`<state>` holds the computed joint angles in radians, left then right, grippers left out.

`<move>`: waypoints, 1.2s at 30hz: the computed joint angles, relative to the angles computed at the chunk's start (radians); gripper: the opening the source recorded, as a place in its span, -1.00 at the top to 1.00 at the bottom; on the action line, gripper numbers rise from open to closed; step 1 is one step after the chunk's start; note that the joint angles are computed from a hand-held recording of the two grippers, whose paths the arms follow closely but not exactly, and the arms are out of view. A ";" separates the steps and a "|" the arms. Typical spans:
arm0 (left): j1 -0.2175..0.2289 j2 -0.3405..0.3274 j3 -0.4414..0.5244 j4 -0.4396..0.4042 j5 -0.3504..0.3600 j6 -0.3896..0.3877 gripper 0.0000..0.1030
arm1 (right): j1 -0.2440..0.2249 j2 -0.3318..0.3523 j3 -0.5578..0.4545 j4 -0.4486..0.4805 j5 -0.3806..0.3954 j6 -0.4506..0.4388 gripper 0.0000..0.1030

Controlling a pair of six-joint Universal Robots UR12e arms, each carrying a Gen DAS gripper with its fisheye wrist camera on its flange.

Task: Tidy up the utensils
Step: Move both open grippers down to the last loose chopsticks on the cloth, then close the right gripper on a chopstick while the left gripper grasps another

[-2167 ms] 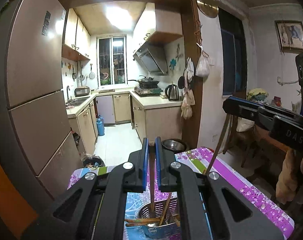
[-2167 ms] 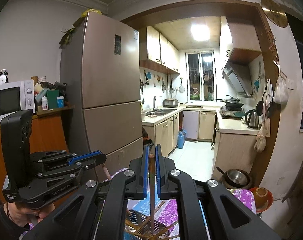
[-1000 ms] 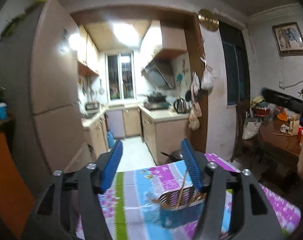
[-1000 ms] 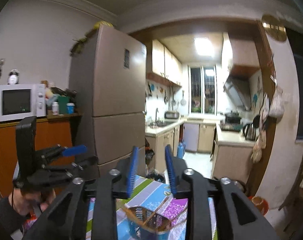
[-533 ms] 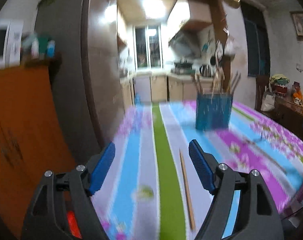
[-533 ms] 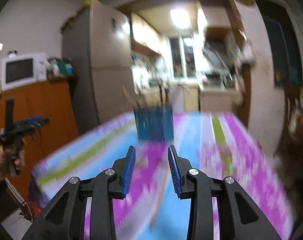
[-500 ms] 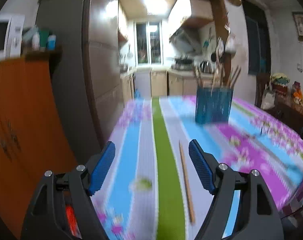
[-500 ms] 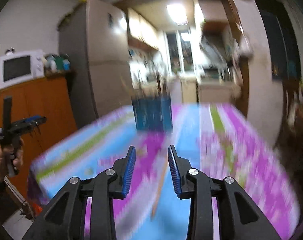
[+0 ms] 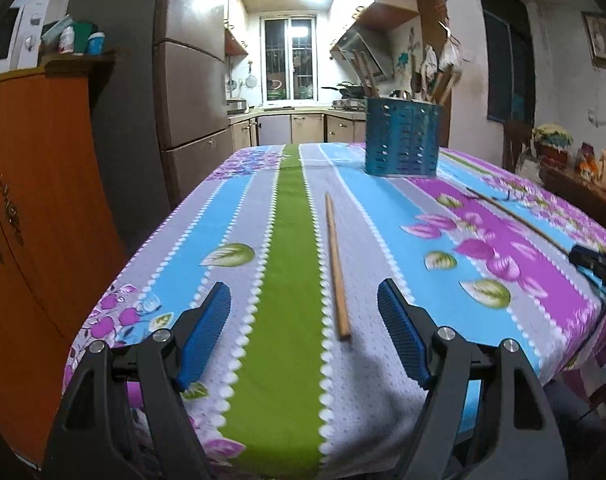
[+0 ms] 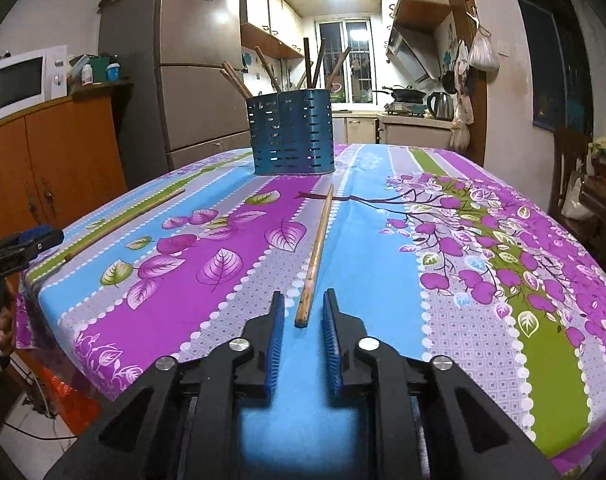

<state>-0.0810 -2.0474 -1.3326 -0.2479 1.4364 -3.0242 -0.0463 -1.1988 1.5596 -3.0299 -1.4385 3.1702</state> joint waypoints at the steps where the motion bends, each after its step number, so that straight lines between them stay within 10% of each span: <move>1: 0.000 0.001 -0.004 0.002 -0.005 0.004 -0.41 | 0.002 0.000 0.000 -0.002 -0.002 -0.003 0.74; 17: -0.009 -0.008 -0.017 -0.008 -0.044 0.018 0.60 | 0.008 0.006 -0.002 -0.013 -0.022 0.002 0.81; 36: -0.024 -0.009 -0.048 0.090 -0.002 0.013 0.89 | 0.020 0.009 0.014 -0.070 -0.065 -0.005 0.82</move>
